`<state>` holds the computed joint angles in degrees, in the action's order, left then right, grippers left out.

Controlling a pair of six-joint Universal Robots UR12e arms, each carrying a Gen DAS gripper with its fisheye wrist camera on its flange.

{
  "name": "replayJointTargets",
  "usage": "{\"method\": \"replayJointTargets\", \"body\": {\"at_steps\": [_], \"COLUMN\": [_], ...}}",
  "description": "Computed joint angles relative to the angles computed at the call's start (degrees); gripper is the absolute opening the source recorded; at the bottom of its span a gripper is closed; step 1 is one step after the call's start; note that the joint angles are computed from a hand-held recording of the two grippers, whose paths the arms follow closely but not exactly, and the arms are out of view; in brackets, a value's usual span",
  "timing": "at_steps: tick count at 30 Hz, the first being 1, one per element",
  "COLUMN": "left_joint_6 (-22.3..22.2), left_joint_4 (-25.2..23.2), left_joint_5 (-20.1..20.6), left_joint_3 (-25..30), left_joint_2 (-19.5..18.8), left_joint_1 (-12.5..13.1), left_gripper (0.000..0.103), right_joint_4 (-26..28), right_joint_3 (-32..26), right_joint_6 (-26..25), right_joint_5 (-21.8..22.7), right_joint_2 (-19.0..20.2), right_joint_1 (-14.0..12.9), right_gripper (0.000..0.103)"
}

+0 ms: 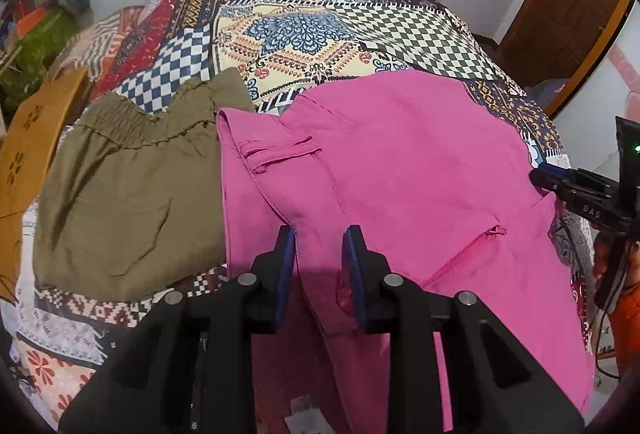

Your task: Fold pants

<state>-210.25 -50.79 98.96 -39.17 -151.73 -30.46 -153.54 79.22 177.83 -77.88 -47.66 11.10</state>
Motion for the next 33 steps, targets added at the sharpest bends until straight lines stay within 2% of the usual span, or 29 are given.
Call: {"method": "replayJointTargets", "body": {"at_steps": [3,4,7,9,12,16,19,26,31,33], "left_joint_6": [-0.48,-0.32,0.82,1.48,2.62,5.43,4.82,4.65,3.29,2.32], "left_joint_4": [1.18,1.31,0.54,-0.04,-0.28,0.00,-2.06,-2.29,0.92,1.98], "left_joint_5": [-0.38,-0.55,-0.37,0.60,2.90,8.64,8.38,6.85,6.65,6.50], "left_joint_3": [-0.52,-0.48,0.48,1.23,1.84,2.21,2.89,1.96,-1.56,-2.45], "left_joint_2": [0.22,0.21,-0.18,-0.52,-0.77,-0.93,-1.30,-0.69,1.86,2.62], "left_joint_1": [0.07,0.08,-0.05,-0.25,-0.66,-1.44,-1.02,-0.95,-1.00,-0.87], "left_gripper": [0.020,0.015,0.010,0.009,0.007,0.006,0.006,0.006,0.012,0.012], "right_joint_4": [-0.40,-0.74,-1.97,-2.11,-3.68,-6.31,-4.25,-3.79,-1.36,-1.68], "right_joint_3": [-0.59,-0.59,-0.52,-0.57,-0.32,0.17,-0.48,-1.01,-0.74,-0.62], "right_joint_6": [-1.15,-1.33,-2.23,-2.96,-3.88,-5.05,-5.02,-4.61,-5.45,-5.36], "right_joint_5": [-0.81,-0.71,-1.44,-1.81,-3.50,-7.54,-7.93,-9.59,-4.92,-4.71], "right_joint_2": [0.70,0.84,1.08,1.07,0.98,0.89,1.06,1.35,0.23,-0.18], "right_joint_1": [0.46,0.56,0.99,1.13,1.37,1.93,1.80,2.24,1.70,1.69], "right_gripper": [0.030,0.030,0.020,0.006,0.004,0.003,0.003,0.003,0.004,0.004]}}
